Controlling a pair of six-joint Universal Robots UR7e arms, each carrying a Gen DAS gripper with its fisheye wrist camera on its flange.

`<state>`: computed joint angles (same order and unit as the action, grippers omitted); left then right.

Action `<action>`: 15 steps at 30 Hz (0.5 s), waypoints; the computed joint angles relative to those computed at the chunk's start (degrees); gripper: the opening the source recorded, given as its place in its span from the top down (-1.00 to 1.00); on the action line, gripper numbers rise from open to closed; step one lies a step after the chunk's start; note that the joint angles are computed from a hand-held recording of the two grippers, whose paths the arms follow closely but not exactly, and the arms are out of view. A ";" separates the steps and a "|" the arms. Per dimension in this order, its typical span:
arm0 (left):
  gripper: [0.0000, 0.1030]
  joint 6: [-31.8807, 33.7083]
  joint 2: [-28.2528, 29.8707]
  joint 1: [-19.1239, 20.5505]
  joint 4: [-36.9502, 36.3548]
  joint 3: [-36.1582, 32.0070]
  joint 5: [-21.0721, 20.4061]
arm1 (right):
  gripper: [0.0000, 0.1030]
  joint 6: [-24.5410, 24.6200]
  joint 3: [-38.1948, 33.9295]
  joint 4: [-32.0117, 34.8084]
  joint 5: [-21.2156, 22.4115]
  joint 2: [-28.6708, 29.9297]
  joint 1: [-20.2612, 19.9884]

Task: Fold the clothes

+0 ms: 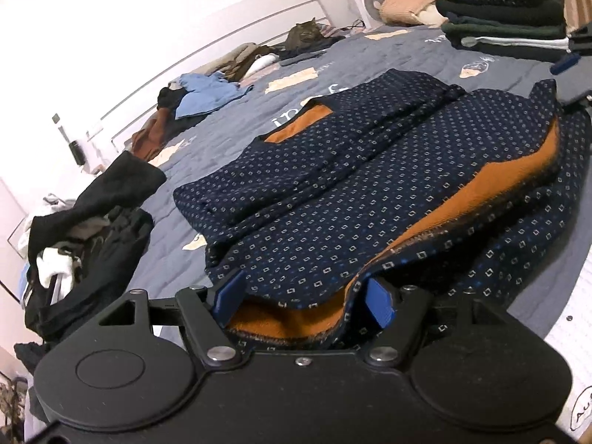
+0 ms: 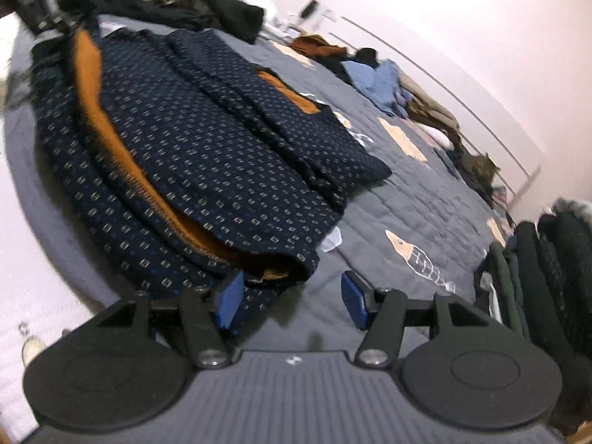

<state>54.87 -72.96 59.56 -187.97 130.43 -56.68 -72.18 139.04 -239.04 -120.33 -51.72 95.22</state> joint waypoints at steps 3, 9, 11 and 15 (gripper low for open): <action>-0.34 0.26 0.17 -0.03 0.28 -0.08 0.19 | -0.11 -3.67 0.55 0.10 0.20 -0.25 -0.08; -0.34 0.46 0.68 -0.28 0.21 -0.16 0.09 | -0.11 -18.45 -1.56 -6.76 -1.28 5.54 0.78; -0.34 0.22 0.62 -0.30 0.29 -0.10 -0.15 | -0.11 -22.70 -2.33 -8.50 -0.59 7.18 0.77; -0.34 0.27 0.53 -0.29 0.44 -0.01 -0.07 | -0.11 -26.91 -3.90 -9.59 -0.74 9.48 0.98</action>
<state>55.13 -72.43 59.27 -187.53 130.42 -56.75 -99.09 135.14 -248.62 -121.07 -42.24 96.20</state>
